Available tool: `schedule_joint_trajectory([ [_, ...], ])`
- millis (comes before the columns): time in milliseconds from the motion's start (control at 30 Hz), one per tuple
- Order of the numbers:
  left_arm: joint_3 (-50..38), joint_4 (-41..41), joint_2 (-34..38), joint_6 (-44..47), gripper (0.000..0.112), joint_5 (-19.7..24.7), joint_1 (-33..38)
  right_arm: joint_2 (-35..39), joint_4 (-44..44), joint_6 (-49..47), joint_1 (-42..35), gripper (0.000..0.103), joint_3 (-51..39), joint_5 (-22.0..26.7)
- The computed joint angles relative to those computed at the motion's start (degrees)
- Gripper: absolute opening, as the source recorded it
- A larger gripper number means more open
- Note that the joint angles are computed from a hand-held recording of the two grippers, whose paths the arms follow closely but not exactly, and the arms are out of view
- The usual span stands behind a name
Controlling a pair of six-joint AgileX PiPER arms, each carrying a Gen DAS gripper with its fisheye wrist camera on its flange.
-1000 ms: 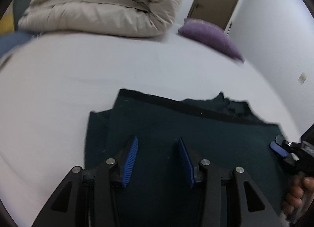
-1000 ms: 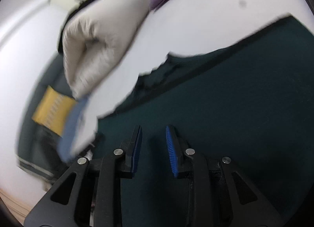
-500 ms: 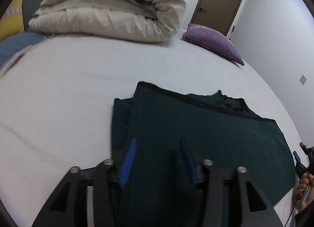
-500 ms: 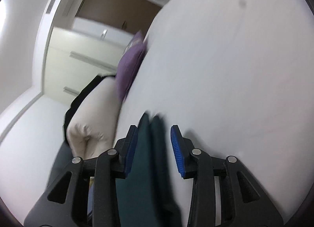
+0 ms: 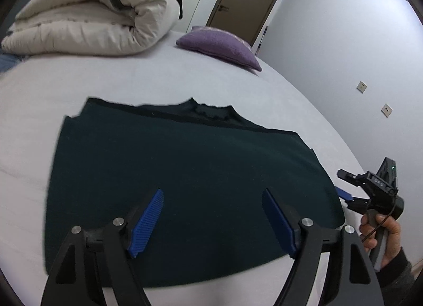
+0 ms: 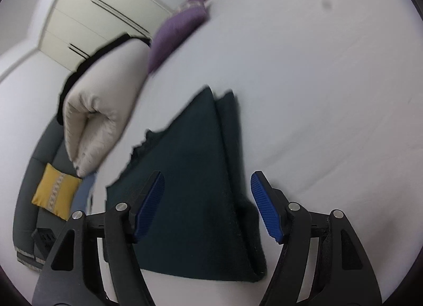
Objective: Fold small clothes
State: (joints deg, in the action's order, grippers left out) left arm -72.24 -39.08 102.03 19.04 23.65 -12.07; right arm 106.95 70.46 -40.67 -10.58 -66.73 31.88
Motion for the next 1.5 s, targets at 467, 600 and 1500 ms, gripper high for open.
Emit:
schedule_joint_trajectory([
  [467, -7.1, 4.7, 8.8, -5.2, 0.079, 3.2, 2.8, 10.3, -0.9, 0.6, -1.2, 0.056, -8.2, 10.7],
  [600, -9.2, 10.1, 10.4, -8.9, 0.079, 4.1, 2.1, 11.1, -1.9, 3.1, -0.8, 0.034, -8.6, 10.8],
  [1500, -6.9, -37.4, 15.0, 19.5, 0.076, 27.2, 22.9, 19.4, -64.5, 50.8, 40.7, 0.015, -48.7, 15.8],
])
